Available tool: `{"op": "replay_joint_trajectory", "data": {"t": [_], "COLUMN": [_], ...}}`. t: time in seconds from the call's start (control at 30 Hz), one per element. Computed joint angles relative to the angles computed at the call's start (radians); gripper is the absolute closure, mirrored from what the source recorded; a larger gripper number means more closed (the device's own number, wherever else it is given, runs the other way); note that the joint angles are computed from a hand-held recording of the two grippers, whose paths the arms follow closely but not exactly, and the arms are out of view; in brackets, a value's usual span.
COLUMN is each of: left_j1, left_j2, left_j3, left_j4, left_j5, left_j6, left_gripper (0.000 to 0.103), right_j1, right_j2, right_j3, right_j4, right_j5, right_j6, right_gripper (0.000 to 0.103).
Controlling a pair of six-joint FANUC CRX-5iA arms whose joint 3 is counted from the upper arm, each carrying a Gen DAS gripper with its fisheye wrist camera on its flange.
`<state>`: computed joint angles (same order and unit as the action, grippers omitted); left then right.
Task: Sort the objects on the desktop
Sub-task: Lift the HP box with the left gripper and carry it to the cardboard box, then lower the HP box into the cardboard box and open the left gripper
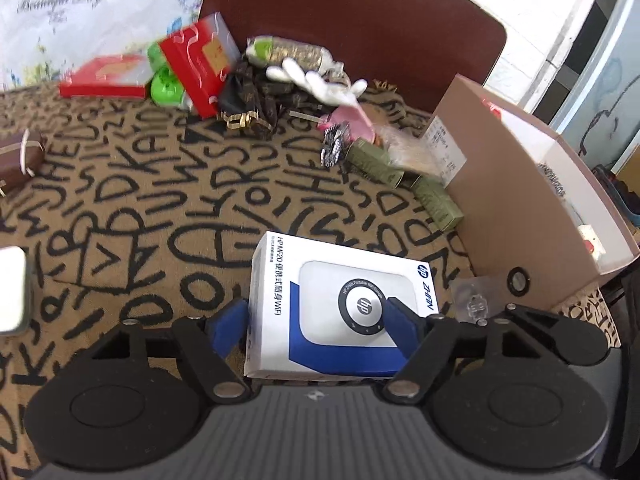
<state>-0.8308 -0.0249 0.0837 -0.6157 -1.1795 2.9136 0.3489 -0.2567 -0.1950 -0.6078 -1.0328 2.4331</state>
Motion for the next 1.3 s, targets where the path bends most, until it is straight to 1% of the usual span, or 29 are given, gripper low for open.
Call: {"op": "replay_joint_trajectory", "data": {"t": [0.17,0.3,0.4,0.5,0.63,0.77,0.87,0.97,1.1,1.3], "left_j1": [-0.068,-0.123,-0.147,-0.151,-0.124,-0.075,-0.042,-0.018,0.014,0.058], "left_j2": [0.011,0.034,0.058,0.087,0.138,0.207,0.266,0.327,0.401,0.493], "left_j3": [0.077,0.161,0.222,0.272,0.335,0.406,0.469,0.537,0.625,0.736], "left_j4": [-0.101,-0.196,-0.248,-0.276,-0.252,-0.183,-0.134,-0.099,-0.057,0.006], "left_j5": [-0.078,-0.118,-0.113,-0.074,0.010,0.100,0.143,0.161,0.166,0.153], "left_j6": [0.021,0.003,-0.031,-0.056,-0.114,-0.174,-0.217,-0.257,-0.307,-0.350], "left_gripper": [0.027,0.027,0.027,0.027,0.027,0.027,0.027,0.027,0.027,0.027], "right_j1": [-0.030,-0.089,-0.141,-0.194,-0.264,-0.325,-0.360,-0.377,-0.395,-0.391], "right_j2": [-0.029,-0.043,-0.053,-0.051,-0.023,0.021,0.065,0.124,0.214,0.324], "right_j3": [0.027,0.074,0.105,0.137,0.186,0.235,0.274,0.327,0.415,0.517], "right_j4": [-0.034,-0.090,-0.132,-0.160,-0.173,-0.162,-0.153,-0.131,-0.117,-0.082], "right_j5": [-0.009,-0.021,-0.021,-0.010,-0.012,-0.010,0.000,0.006,-0.009,-0.015], "right_j6": [0.035,0.080,0.113,0.156,0.194,0.214,0.245,0.256,0.255,0.272], "right_gripper": [0.044,0.044,0.044,0.044,0.044,0.044,0.044,0.044,0.044,0.044]}}
